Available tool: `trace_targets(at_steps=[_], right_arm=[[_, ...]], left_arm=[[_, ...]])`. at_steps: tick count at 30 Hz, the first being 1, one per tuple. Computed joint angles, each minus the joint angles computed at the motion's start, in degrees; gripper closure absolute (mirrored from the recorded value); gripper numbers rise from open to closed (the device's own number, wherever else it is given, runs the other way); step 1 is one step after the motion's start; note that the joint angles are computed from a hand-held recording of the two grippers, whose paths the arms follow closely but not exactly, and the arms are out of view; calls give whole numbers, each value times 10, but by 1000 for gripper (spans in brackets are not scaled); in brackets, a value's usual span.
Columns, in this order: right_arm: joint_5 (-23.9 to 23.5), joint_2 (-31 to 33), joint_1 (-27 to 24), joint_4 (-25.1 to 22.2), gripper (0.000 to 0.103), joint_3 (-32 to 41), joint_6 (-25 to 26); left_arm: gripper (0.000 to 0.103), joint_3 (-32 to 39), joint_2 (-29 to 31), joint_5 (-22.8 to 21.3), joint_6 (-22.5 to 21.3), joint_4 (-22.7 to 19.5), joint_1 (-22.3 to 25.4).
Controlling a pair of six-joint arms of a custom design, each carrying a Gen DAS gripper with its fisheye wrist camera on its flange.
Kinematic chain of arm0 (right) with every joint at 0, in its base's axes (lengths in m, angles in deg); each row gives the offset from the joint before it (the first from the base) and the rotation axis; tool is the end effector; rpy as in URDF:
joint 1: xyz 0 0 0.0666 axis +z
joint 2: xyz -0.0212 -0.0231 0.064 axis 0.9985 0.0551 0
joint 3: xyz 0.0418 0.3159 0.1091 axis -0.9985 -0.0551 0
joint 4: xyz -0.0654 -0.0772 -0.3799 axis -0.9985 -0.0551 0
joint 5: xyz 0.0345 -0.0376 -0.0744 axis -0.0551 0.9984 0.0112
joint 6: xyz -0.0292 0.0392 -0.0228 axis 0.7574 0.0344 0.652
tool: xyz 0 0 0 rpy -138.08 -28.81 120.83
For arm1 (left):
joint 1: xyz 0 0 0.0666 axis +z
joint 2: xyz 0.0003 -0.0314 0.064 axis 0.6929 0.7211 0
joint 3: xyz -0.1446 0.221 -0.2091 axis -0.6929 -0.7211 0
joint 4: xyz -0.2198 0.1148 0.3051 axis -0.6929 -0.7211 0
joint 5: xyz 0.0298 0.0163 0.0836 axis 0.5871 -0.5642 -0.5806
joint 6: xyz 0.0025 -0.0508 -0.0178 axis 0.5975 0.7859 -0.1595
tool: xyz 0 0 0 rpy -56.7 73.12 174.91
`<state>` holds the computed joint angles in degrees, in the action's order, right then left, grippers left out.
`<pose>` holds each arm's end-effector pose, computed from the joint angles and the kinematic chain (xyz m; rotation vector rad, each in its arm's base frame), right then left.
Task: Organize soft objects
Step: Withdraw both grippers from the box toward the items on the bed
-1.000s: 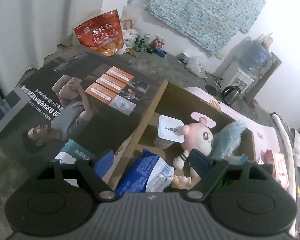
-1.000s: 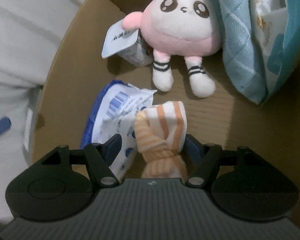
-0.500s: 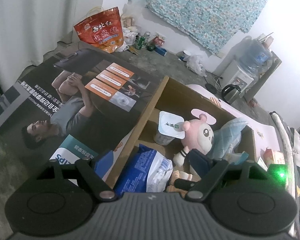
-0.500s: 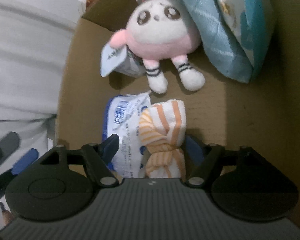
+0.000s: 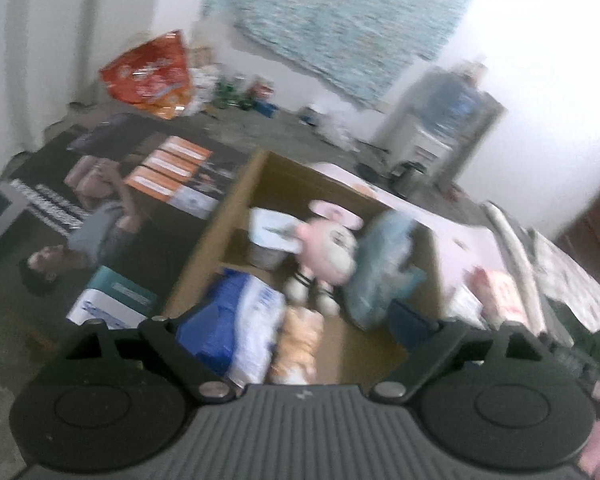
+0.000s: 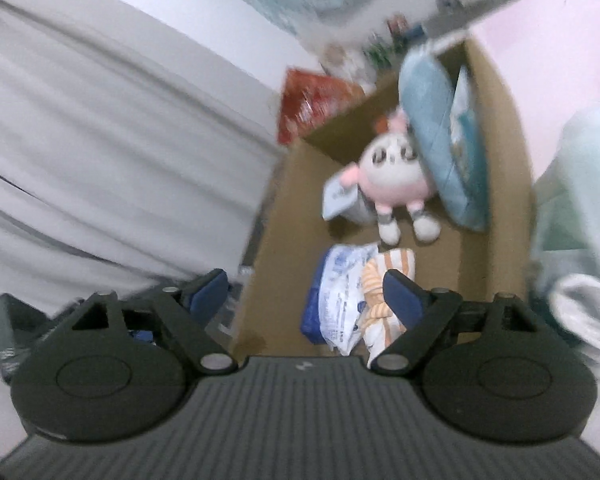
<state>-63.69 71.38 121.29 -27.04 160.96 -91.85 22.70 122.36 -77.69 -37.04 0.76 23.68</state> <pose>0.4086 0.2905 0.4816 0.2007 2.2636 1.1472 0.3770 -0.1396 0.5666 -0.2203 2.3825 -0.4549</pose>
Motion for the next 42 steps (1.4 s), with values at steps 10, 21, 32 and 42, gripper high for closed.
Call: trace_targets(at_steps=[10, 21, 32, 42], right_arm=[[170, -232, -6, -17, 1, -162, 73], [337, -347, 3, -112, 1, -278, 50], [476, -386, 17, -216, 1, -313, 75], [426, -482, -53, -166, 1, -398, 93]], left_arm=[[2, -94, -70, -51, -14, 129, -122], [2, -76, -13, -130, -59, 180, -254], [0, -4, 74, -169, -85, 176, -311], [0, 83, 161, -98, -116, 144, -325]])
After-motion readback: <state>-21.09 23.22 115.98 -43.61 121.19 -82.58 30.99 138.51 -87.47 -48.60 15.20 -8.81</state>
